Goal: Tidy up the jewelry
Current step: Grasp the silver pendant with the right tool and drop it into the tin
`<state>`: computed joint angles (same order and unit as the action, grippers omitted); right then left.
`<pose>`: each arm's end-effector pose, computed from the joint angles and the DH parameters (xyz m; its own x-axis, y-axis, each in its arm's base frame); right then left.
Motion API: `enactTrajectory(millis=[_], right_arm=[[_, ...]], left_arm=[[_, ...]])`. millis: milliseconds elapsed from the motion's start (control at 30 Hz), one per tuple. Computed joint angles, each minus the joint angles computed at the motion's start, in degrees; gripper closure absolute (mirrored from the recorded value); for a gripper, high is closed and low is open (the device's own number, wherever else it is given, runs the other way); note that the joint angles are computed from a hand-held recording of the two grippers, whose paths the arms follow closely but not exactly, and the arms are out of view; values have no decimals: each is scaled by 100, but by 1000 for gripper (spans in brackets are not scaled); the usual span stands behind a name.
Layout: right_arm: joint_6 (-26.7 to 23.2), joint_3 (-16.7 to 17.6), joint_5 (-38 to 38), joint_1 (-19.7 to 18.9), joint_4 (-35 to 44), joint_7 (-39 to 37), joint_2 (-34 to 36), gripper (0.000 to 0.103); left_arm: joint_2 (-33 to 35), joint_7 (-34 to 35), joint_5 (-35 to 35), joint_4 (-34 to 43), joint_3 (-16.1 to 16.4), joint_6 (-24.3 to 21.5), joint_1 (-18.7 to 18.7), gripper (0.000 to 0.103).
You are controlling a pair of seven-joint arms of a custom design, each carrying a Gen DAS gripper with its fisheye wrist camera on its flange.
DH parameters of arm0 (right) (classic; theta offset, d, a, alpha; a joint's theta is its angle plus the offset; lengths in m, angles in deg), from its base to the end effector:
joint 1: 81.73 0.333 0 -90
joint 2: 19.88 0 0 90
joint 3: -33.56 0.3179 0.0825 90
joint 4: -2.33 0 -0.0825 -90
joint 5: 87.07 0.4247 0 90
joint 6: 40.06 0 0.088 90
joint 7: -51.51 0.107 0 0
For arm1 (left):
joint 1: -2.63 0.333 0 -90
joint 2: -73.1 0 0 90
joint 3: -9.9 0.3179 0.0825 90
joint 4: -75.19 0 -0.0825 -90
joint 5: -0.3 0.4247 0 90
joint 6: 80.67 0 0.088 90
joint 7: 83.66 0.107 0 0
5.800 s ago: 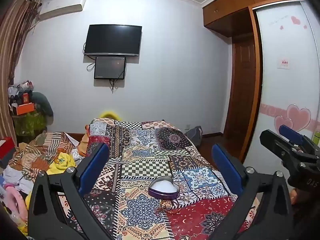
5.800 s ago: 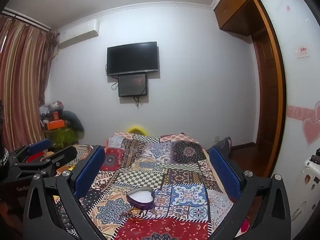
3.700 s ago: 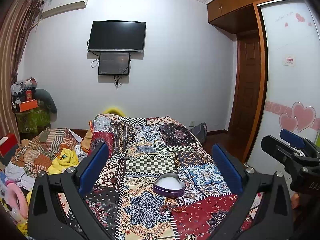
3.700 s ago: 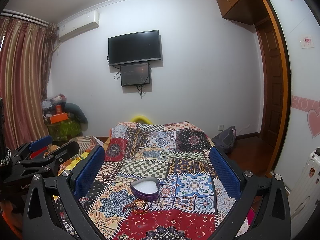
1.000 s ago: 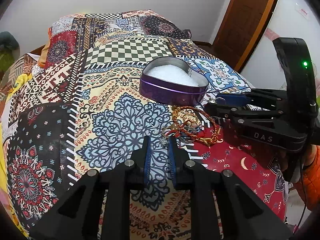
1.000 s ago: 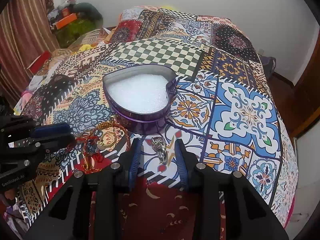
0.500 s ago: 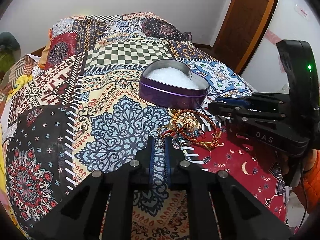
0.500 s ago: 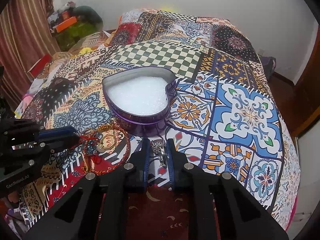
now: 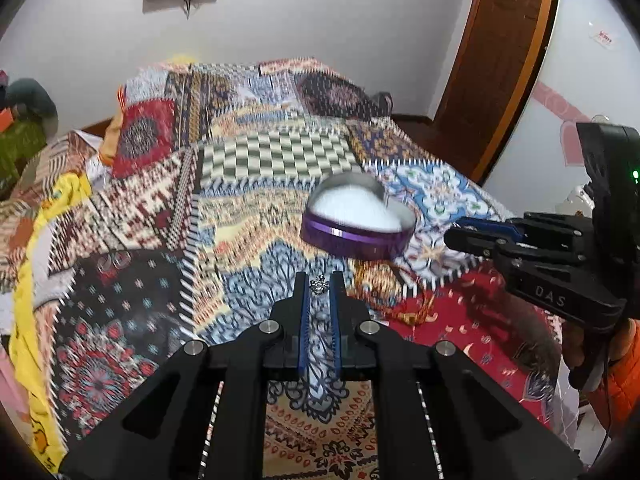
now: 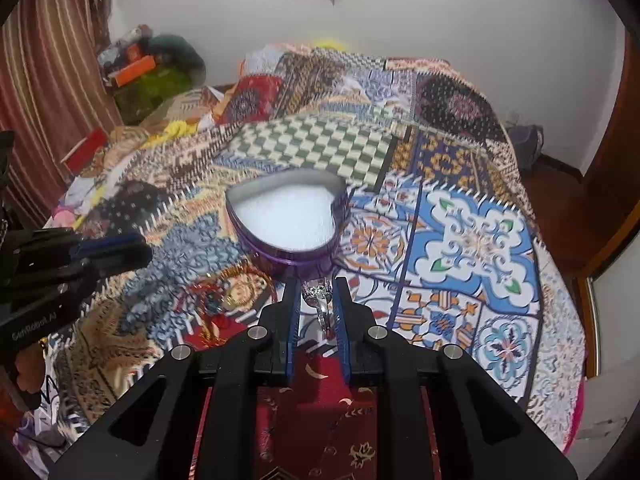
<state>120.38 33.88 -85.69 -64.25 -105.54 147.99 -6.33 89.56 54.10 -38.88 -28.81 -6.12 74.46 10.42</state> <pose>0.6630 0.2114 0.4440 0.2073 -0.9739 -0.0927 -0.7752 -0.1057 -0.6228 0.7031 -0.0638 0.4311 -0.4390 -0.8866 0.1455 -0.6892 0.2284 -0.6876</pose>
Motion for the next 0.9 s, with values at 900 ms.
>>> enactTrajectory(millis=[900], right_arm=[[569,-5,162,3,615,-116,321,88]], left_arm=[[684,399,-275,1337,-266,-20,-16,95]])
